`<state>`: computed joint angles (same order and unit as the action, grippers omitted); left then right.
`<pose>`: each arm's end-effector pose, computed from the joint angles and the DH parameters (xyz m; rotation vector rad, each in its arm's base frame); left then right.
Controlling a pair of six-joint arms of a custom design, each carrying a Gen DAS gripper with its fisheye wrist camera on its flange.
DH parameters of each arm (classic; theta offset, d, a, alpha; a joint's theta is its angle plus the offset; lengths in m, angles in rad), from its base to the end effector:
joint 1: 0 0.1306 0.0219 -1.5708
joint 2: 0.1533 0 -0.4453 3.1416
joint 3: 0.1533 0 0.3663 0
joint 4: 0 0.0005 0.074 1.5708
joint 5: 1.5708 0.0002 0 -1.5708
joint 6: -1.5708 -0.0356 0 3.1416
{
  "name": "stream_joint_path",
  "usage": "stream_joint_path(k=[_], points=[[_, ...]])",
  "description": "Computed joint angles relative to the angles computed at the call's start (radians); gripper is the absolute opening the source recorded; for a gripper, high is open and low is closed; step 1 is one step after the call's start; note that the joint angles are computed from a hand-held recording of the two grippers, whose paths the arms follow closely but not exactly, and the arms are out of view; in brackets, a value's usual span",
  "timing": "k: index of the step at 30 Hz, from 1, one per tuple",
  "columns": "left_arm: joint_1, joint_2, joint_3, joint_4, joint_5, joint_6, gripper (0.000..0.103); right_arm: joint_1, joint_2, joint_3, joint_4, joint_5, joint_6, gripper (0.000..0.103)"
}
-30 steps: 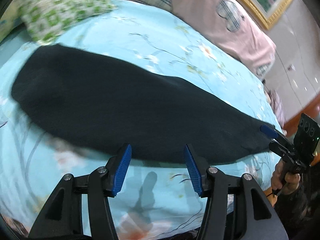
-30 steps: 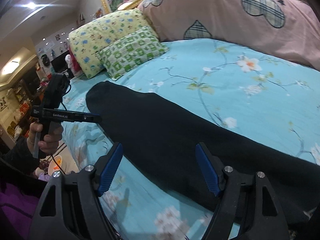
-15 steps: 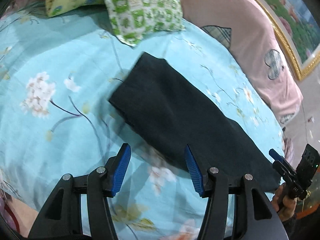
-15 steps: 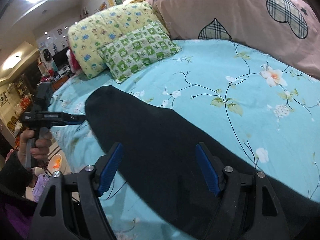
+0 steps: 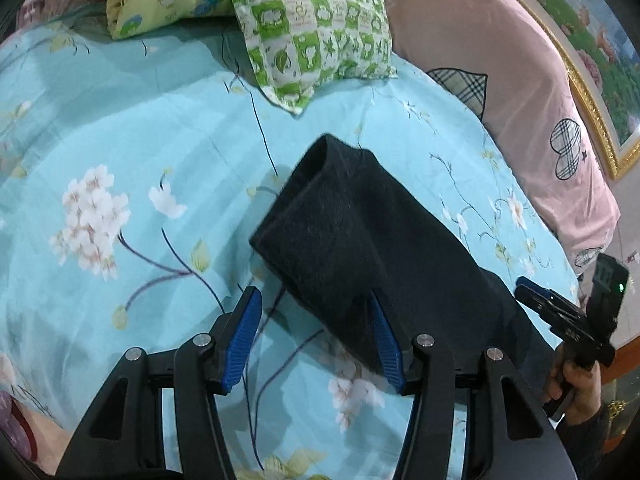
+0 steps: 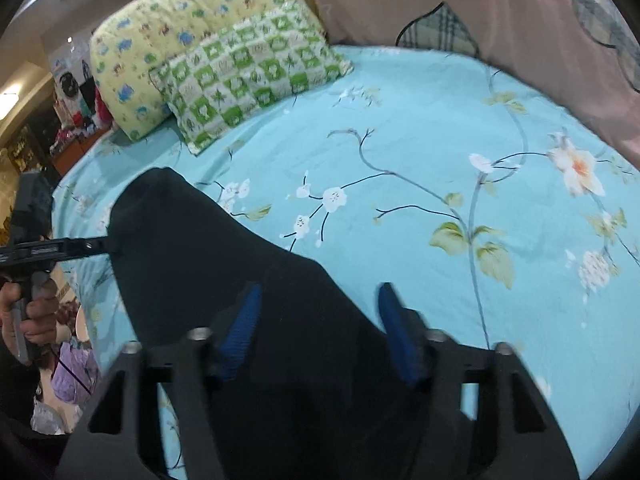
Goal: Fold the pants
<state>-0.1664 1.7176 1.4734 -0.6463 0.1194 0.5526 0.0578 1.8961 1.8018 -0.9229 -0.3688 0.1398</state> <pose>0.5688 -0.1003 0.3823 -0.4292 2.4716 -0.4526 0.6461 0.0497 0.4001 -0.3846 2.5154 0.4439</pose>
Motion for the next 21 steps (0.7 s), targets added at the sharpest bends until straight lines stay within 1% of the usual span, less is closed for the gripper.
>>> stream_joint_path(k=[4,5,6,7,8,9,11,12,14,16,18,21], points=[[0.006,0.020,0.015,-0.013,-0.009,-0.002,0.042,0.007,0.092,0.120,-0.103,0.006,0.010,0.047],[0.008,0.023,0.014,-0.007,-0.004,0.000,0.036,0.007,0.113,0.149,-0.130,0.001,0.009,0.042],[0.008,0.024,0.013,-0.002,0.000,0.000,0.029,0.008,0.134,0.174,-0.156,-0.008,0.009,0.035],[0.007,0.024,0.011,0.004,0.001,-0.004,0.026,0.008,0.146,0.189,-0.173,-0.020,0.012,0.030],[0.002,0.026,0.015,0.003,-0.015,-0.011,0.024,0.009,0.158,0.205,-0.196,-0.039,0.017,0.023],[-0.005,0.026,0.020,0.001,-0.036,-0.022,0.023,0.012,0.166,0.215,-0.212,-0.051,0.025,0.018],[-0.017,0.023,0.032,-0.002,-0.068,-0.049,0.019,0.021,0.164,0.214,-0.216,-0.039,0.051,0.012],[-0.019,0.020,0.036,0.002,-0.071,-0.059,0.017,0.027,0.154,0.206,-0.205,-0.019,0.067,0.009],[-0.020,0.012,0.046,0.016,-0.059,-0.077,0.015,0.031,0.136,0.198,-0.184,-0.003,0.085,0.008],[-0.023,0.010,0.059,0.026,-0.063,-0.094,0.015,0.023,0.123,0.202,-0.166,-0.012,0.075,0.008],[-0.030,0.020,0.079,0.016,-0.085,-0.113,0.015,0.013,0.119,0.211,-0.155,-0.025,0.062,0.008],[-0.035,0.043,0.098,0.004,-0.108,-0.125,0.015,0.012,0.134,0.223,-0.158,-0.016,0.055,0.007]])
